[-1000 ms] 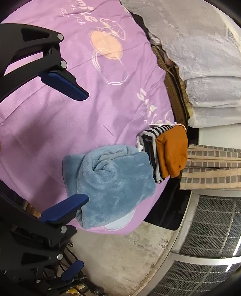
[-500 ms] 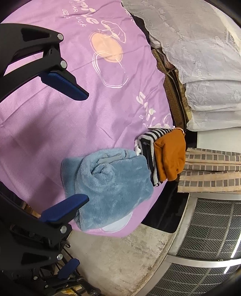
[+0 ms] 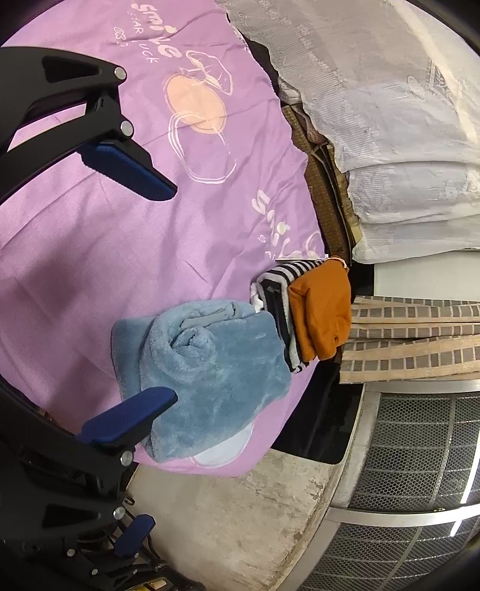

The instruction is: Fold small clothes

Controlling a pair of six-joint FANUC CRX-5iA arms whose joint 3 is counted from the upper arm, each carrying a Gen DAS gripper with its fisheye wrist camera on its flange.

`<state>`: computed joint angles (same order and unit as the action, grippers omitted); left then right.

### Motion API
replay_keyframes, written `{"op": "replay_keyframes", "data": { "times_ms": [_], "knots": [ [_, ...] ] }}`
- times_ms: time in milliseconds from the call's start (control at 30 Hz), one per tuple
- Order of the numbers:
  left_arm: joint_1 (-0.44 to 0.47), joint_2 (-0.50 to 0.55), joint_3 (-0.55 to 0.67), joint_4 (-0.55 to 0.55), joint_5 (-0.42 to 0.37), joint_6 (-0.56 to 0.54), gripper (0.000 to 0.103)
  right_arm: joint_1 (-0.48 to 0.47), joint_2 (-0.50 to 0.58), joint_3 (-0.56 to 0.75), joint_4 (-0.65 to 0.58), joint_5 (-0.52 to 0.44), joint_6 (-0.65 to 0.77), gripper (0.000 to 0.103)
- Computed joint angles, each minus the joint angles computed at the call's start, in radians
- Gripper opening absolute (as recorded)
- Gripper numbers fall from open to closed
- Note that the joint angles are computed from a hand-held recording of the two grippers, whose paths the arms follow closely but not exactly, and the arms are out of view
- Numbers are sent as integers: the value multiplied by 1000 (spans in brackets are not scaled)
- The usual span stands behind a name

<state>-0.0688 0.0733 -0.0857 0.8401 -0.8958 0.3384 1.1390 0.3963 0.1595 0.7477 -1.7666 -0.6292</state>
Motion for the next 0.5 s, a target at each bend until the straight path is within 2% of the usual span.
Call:
{"op": "replay_keyframes", "data": {
  "times_ms": [267,367,500],
  "knots": [
    [1,2,3,7,-24,-21,98,1,1,-2,-2,4,-3,99],
    [-6,-17,-25,14,16,-36,98,0,1,-3,-5,8,-4,99],
    [-4,-15,-24,22,7,-39,98,0,0,-5,-10,14,-10,99]
  ]
}}
